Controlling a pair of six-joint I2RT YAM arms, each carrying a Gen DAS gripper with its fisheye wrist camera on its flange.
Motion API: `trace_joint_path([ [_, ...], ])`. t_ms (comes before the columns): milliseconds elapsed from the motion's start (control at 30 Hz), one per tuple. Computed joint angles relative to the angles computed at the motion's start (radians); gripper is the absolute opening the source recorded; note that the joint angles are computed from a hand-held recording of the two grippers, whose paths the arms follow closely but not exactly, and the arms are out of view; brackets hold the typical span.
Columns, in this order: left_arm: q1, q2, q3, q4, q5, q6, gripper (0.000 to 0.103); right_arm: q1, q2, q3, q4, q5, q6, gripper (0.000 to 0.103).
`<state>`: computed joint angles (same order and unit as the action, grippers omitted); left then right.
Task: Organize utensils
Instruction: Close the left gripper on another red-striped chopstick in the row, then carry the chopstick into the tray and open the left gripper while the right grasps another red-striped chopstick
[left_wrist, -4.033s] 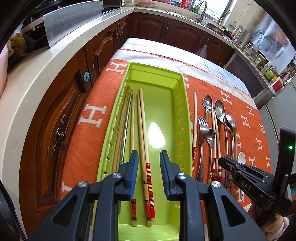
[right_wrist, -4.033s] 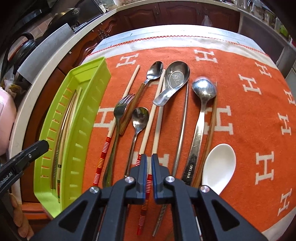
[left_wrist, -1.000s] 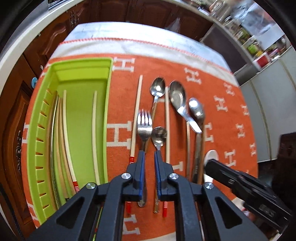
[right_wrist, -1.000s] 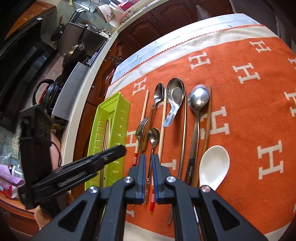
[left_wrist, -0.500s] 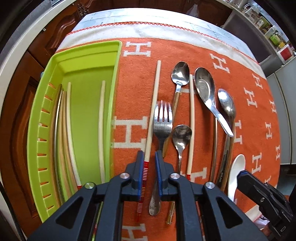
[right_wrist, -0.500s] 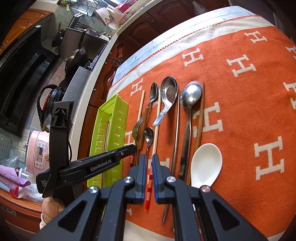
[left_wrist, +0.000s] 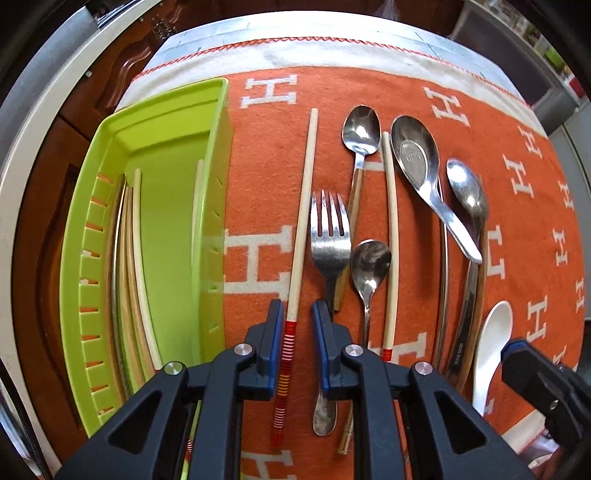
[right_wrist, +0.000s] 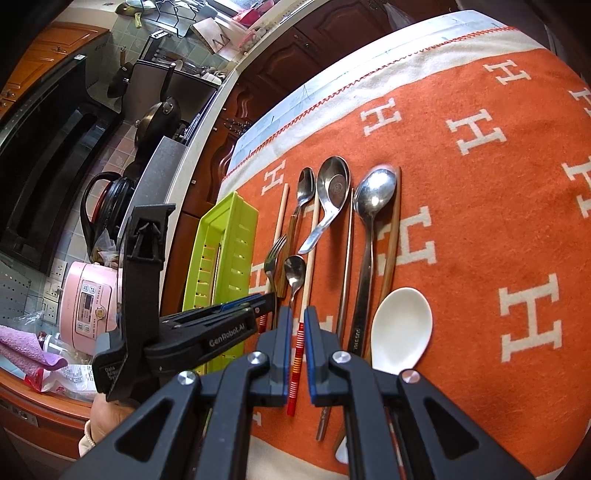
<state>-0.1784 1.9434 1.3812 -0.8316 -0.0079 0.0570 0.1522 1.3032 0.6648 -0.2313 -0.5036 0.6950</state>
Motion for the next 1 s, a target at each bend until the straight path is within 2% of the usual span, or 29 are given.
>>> trace_joint_path([
  [300,0.016,-0.093,-0.132,0.106,0.093,-0.017,0.005,0.023,0.015,0.011,-0.009,0.011,-0.005,0.007],
  [500,0.104,-0.172,-0.233,0.166,0.213,-0.04,0.003,0.068,0.055,0.049,-0.035,0.054,-0.016,0.007],
  [733,0.232,-0.342,-0.268,0.094,0.33,0.068,0.003,0.123,0.15,0.119,-0.052,0.119,-0.02,0.007],
  [867,0.289,-0.383,-0.232,0.057,0.382,0.107,0.003,0.161,0.195,0.152,-0.057,0.182,-0.02,0.02],
  [1000,0.366,-0.395,-0.186,0.021,0.427,0.158,0.003,0.208,0.225,0.184,-0.075,0.262,-0.029,0.02],
])
